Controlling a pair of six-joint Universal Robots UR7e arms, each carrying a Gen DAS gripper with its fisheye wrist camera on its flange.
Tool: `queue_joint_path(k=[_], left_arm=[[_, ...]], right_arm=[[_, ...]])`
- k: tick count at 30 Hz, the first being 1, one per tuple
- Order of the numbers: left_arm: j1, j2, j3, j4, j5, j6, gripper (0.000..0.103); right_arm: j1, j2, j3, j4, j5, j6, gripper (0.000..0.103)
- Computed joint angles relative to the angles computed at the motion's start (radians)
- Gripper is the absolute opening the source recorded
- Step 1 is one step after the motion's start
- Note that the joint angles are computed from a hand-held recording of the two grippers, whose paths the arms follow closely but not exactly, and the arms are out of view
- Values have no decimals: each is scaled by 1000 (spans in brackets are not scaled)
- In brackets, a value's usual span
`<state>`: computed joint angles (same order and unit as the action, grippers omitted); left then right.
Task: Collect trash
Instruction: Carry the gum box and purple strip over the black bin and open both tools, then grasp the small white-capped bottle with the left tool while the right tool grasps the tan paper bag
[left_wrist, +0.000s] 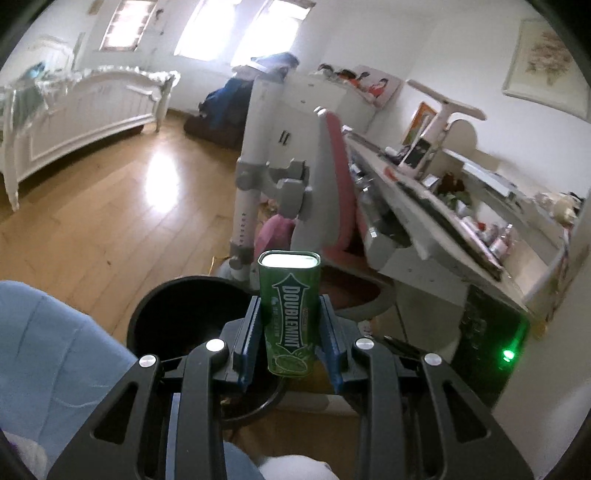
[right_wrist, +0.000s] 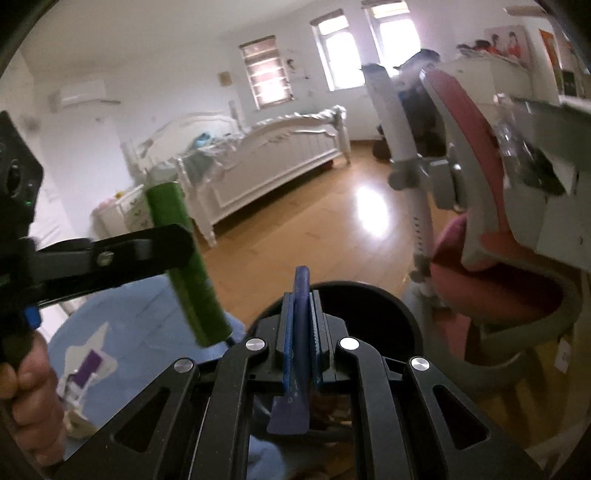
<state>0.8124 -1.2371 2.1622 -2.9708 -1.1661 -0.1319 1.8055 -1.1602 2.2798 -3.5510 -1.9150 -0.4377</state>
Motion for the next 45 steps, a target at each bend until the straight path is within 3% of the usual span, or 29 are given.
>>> queue_joint_path(k=[10,18,19,20,21,23,26,31,37,41,45], left_arm=[[82,57,-54,60,20,-2,31],[116,90,-93,80,33,-2,34],[118,91,-96,81,37,-6,41],[119,88,-98,81,45,-12,48],[118,86,-96,71,52,-17,67],[111,71,-81,37,70,-20,80],[99,24,-65,65,81,-10,80],[63,-117,12,141,121,-44,83],[-2,-389,150,326,215,-127,83],[-47,-620,224,517,301,-215,83],[-76,-857,262,795,399,-351,83]], right_arm=[[-75,63,-51,26,41,5,10],[-92,106,-104,76,40,17,11],[-93,112,-115,89,35,22,15],[-93,121,-128,98,25,26,28],[-91,126,-131,95,21,29,49],[-92,132,-129,62,29,32,75],[-81,127,-118,54,35,41,76],[-36,109,-82,46,45,61,76],[42,95,-53,109,83,99,76],[120,109,-49,167,96,115,76],[192,132,-59,278,140,127,76]])
